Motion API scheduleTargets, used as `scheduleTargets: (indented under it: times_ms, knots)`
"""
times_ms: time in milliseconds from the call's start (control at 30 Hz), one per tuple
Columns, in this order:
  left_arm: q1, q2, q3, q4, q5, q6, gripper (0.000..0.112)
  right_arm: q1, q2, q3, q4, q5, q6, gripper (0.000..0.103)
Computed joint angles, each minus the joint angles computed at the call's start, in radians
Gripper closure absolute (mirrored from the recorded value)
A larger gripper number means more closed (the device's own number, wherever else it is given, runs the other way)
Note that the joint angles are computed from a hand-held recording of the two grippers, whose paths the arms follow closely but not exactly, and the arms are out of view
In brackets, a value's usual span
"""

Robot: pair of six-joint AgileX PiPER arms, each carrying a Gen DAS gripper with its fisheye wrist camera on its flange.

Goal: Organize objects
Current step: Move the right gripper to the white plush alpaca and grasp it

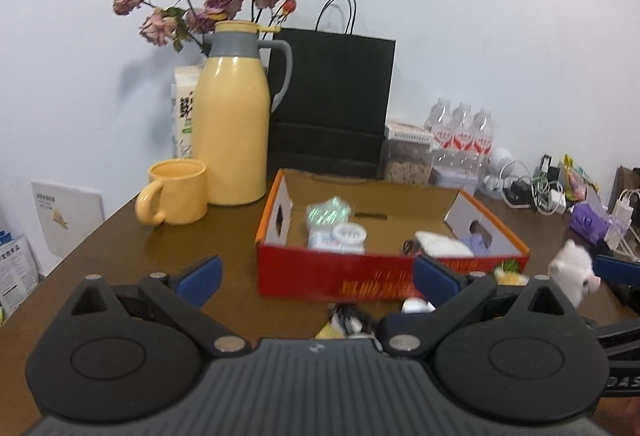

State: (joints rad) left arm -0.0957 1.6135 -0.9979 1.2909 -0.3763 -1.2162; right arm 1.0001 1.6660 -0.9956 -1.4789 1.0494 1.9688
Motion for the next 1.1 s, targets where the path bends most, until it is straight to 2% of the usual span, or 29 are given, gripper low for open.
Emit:
scheduleTargets:
  times_ms: [267,500,767,1100]
  knots:
    - [0.05,-0.061,0.088,0.067,-0.004,-0.028,0.009,0.1,-0.05,0.127,0.09,0.061,0.045,0.0]
    - [0.075,-0.066,0.114,0.084,-0.009,-0.029,0.009,0.091,-0.079,0.219,0.142,0.065,0.096,0.0]
    - [0.072,-0.065,0.119,0.069,0.02,-0.019,0.009,-0.016,-0.091,0.273,0.108,-0.035,0.098,0.0]
    - [0.077,-0.053,0.106,0.092,0.047,-0.044,0.009,-0.274,-0.039,0.22,-0.02,-0.23,0.087,0.0]
